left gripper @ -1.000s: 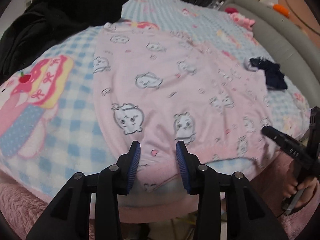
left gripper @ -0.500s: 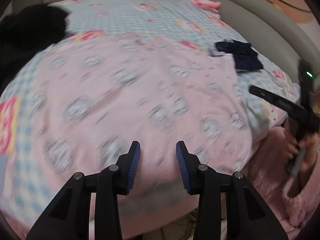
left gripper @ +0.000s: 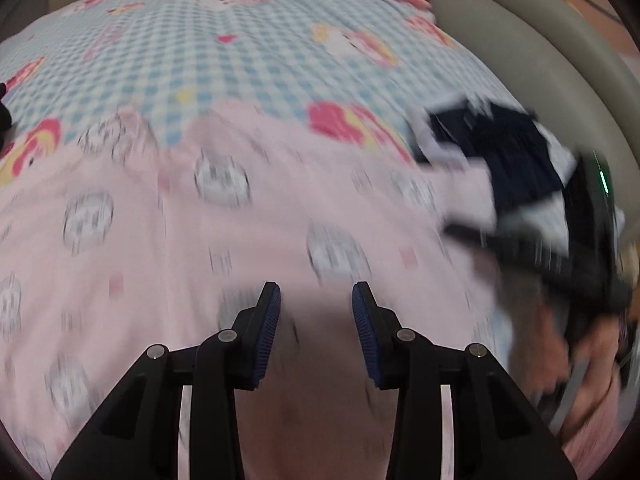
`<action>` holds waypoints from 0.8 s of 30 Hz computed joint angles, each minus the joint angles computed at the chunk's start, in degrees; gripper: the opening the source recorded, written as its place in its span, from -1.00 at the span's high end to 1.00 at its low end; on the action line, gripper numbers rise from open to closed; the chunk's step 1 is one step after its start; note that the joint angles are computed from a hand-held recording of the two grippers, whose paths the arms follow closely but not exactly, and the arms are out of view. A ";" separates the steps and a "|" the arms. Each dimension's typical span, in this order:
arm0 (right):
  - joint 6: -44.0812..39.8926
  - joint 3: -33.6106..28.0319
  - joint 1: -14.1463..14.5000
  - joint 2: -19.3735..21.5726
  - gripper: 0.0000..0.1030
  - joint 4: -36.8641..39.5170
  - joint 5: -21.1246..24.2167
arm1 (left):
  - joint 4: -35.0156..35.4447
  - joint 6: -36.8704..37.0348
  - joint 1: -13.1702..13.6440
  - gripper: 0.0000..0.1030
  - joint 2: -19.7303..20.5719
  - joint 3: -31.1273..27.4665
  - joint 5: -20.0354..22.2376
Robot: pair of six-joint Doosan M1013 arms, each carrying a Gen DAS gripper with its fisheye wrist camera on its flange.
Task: Fold clothes
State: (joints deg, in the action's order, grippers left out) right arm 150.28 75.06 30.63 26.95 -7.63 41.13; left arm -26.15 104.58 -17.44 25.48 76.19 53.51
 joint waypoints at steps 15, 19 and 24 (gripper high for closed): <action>18.10 2.61 4.97 -3.79 0.57 -30.17 8.09 | -1.94 1.64 -0.77 0.16 -4.77 6.55 -5.73; 17.37 4.87 7.01 -5.74 0.53 -26.76 2.10 | 0.69 0.50 -0.64 0.16 -9.69 13.28 -6.14; 2.40 1.53 9.33 -2.16 0.53 -11.16 2.45 | 6.69 -2.00 -1.07 0.16 -13.87 19.07 -8.27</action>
State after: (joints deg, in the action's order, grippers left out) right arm 152.68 76.58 39.96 24.79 -18.79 43.58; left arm -19.46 102.58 -18.51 11.61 95.27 45.23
